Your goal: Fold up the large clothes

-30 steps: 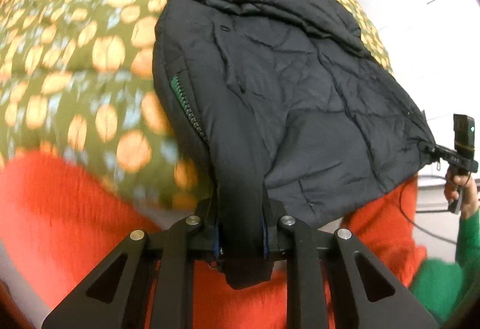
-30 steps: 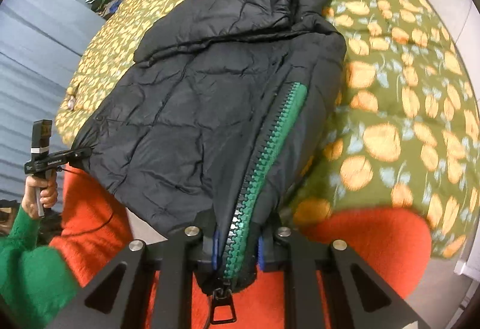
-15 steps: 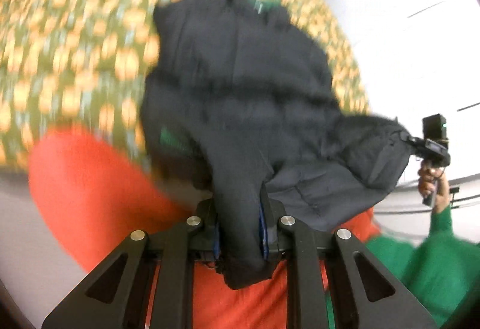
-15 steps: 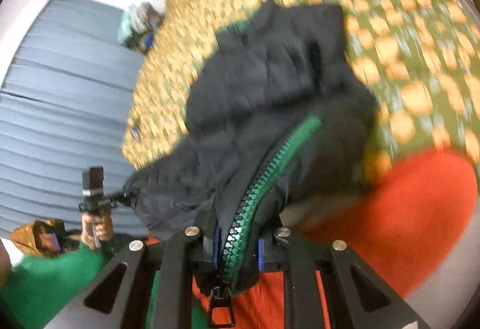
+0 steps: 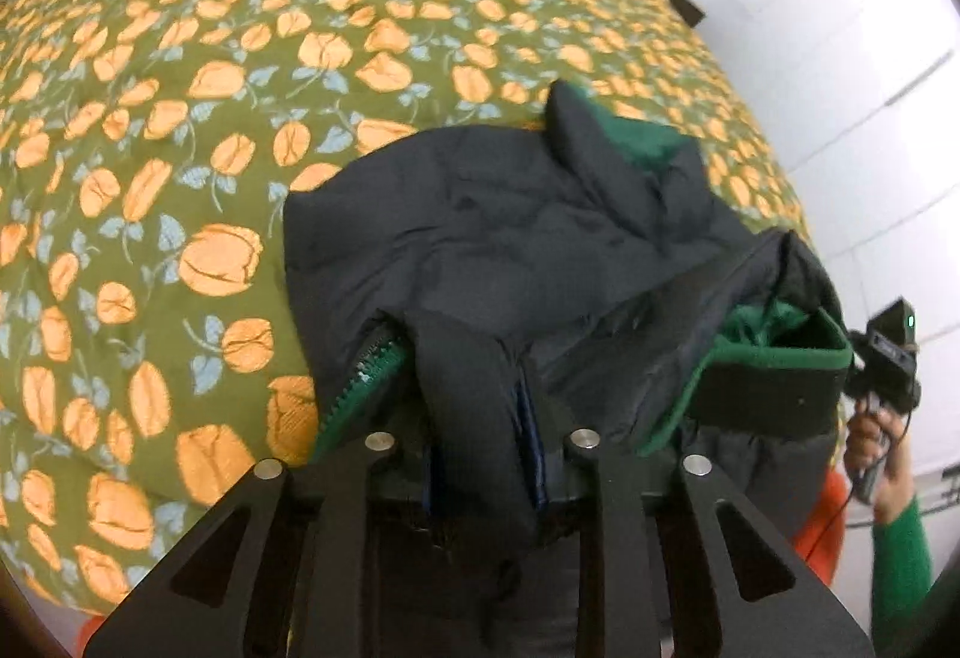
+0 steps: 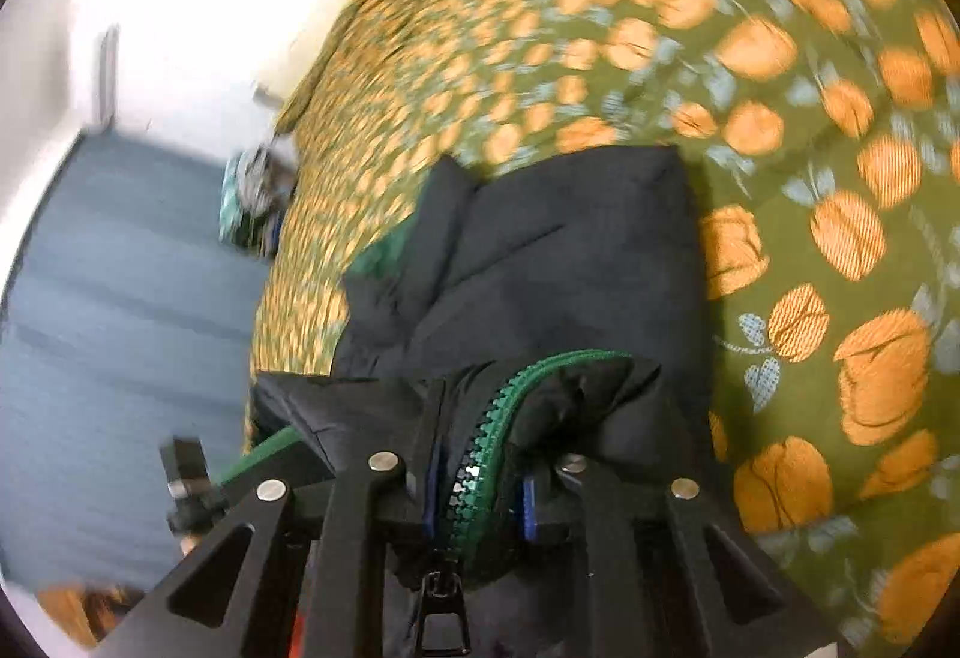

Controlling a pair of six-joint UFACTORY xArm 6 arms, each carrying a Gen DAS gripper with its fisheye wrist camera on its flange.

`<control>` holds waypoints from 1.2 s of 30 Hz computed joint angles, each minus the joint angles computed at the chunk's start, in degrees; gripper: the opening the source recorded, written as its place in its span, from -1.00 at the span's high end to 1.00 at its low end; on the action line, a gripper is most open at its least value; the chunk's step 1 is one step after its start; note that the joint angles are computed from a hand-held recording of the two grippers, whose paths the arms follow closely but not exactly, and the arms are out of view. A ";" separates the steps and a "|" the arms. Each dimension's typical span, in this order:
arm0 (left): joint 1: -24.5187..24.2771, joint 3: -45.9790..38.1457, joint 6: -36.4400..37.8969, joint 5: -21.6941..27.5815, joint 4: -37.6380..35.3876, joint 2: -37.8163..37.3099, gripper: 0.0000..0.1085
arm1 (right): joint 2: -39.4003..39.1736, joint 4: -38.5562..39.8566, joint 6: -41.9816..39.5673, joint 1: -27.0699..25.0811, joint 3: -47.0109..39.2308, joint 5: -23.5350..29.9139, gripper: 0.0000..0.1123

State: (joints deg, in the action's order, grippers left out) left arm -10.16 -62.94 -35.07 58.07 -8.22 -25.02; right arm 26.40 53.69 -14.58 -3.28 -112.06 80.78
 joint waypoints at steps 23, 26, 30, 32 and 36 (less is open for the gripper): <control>3.12 1.11 2.96 2.69 2.39 0.99 -0.06 | 2.65 -29.72 -10.20 10.13 -10.30 -2.70 -0.57; 2.09 0.95 -1.16 2.67 5.28 -0.25 0.70 | -1.39 -34.07 -11.62 12.01 -5.67 -5.49 0.45; -1.86 -4.25 -5.97 1.41 16.07 0.09 0.79 | -8.06 -37.24 -15.46 13.45 0.80 -13.97 0.69; -3.77 -8.50 -7.76 1.26 23.09 2.53 0.79 | -9.36 -36.37 -15.71 13.84 0.70 -18.32 0.69; -4.73 -15.14 -11.69 -0.55 36.22 9.87 0.79 | -4.91 -36.75 -12.25 14.93 -6.55 -24.08 0.70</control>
State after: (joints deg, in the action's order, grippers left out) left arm -14.88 -78.08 -46.76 57.52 28.00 -15.16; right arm 21.49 16.94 -26.84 11.65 -118.60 56.69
